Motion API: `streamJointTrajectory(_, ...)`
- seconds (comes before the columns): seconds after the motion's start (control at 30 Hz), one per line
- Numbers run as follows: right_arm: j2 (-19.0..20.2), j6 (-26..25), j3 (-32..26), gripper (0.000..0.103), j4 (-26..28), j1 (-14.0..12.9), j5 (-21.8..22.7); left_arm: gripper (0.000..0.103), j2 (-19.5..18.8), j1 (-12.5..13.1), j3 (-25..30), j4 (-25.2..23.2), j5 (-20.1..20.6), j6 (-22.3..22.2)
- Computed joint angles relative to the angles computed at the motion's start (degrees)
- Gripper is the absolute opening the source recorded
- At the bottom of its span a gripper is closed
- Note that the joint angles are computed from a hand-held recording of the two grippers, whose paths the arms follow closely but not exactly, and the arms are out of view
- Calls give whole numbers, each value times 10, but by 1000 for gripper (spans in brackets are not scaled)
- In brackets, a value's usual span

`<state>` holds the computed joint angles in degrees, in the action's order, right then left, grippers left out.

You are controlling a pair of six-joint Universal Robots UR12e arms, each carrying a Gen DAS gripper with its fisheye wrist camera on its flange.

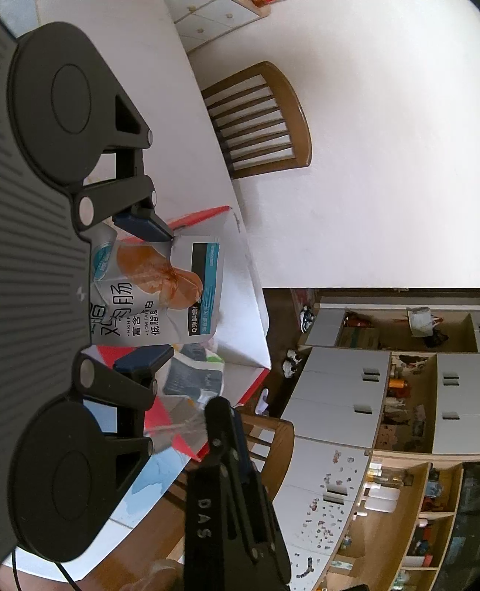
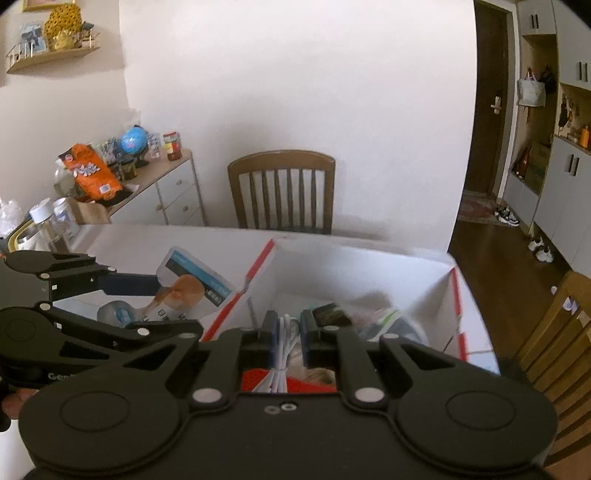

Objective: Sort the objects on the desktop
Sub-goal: 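Carry the sausage packet and white cable with both tools over the red box, then lower both items into the box and open both tools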

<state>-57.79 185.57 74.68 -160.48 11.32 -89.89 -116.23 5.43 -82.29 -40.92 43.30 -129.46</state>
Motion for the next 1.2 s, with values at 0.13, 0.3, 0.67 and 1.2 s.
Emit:
streamJointTrajectory(0.13, 5, 0, -6, 12, -7, -11, 2, 59, -7, -13, 7, 18, 15, -14)
streamJointTrajectory(0.3, 13, 7, -15, 12, -8, -26, 12, 59, -22, -31, 21, 42, 39, -31)
streamJointTrajectory(0.67, 25, 6, -20, 12, 16, -44, 11, 59, -65, -66, 66, 37, 84, -37)
streamJointTrajectory(1.2, 29, -23, 2, 12, 16, -47, -21, 60, -102, -96, 100, 13, 151, -40)
